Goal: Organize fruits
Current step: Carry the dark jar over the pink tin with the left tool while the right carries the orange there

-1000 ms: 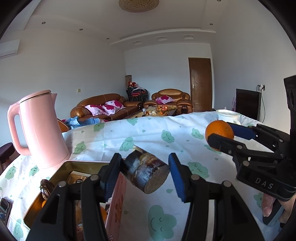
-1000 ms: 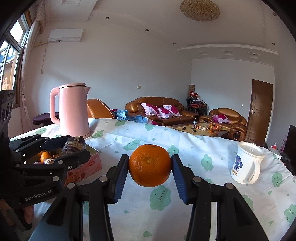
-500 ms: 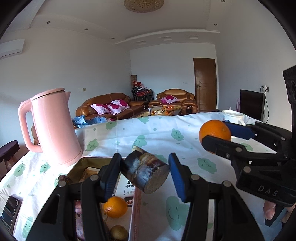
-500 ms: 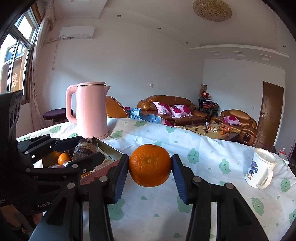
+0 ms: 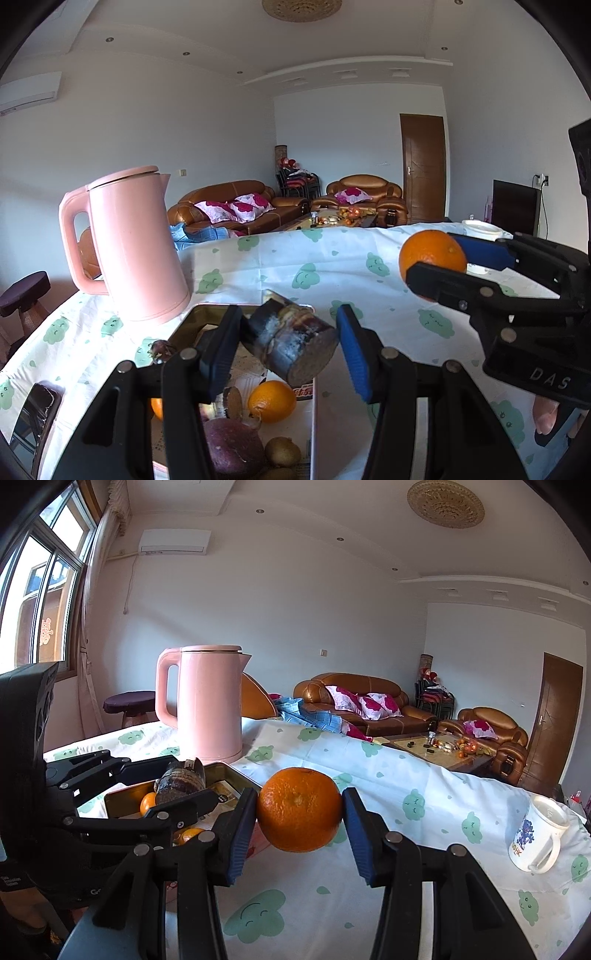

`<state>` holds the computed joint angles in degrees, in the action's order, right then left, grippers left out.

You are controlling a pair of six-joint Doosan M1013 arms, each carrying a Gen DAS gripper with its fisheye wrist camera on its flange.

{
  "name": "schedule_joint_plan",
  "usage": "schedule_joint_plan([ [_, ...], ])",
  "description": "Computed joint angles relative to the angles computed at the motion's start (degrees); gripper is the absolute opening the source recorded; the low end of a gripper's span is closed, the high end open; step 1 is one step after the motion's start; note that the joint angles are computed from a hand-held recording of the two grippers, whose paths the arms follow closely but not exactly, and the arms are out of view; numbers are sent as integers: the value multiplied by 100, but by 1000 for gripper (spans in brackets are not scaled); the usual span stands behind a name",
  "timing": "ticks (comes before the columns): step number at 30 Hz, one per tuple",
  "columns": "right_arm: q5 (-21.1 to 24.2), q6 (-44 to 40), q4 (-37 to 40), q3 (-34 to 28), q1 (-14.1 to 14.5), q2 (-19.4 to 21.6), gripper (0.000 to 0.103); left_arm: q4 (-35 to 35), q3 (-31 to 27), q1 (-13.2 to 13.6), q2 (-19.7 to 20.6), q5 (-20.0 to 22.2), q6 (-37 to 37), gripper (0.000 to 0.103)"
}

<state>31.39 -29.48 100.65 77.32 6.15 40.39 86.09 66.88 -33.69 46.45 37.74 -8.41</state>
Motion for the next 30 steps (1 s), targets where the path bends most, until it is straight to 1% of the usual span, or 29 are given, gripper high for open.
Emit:
schedule_joint_plan([
  [3,73,212,-211,-67,23,23,49,15,49,4,-26,90,-3,54],
  [17,220,302,-516,-189,181,92,49,35,336,48,-181,384,-193,54],
  [30,270,672,-946,-341,301,175,49,-70,530,119,-278,576,-254,54],
])
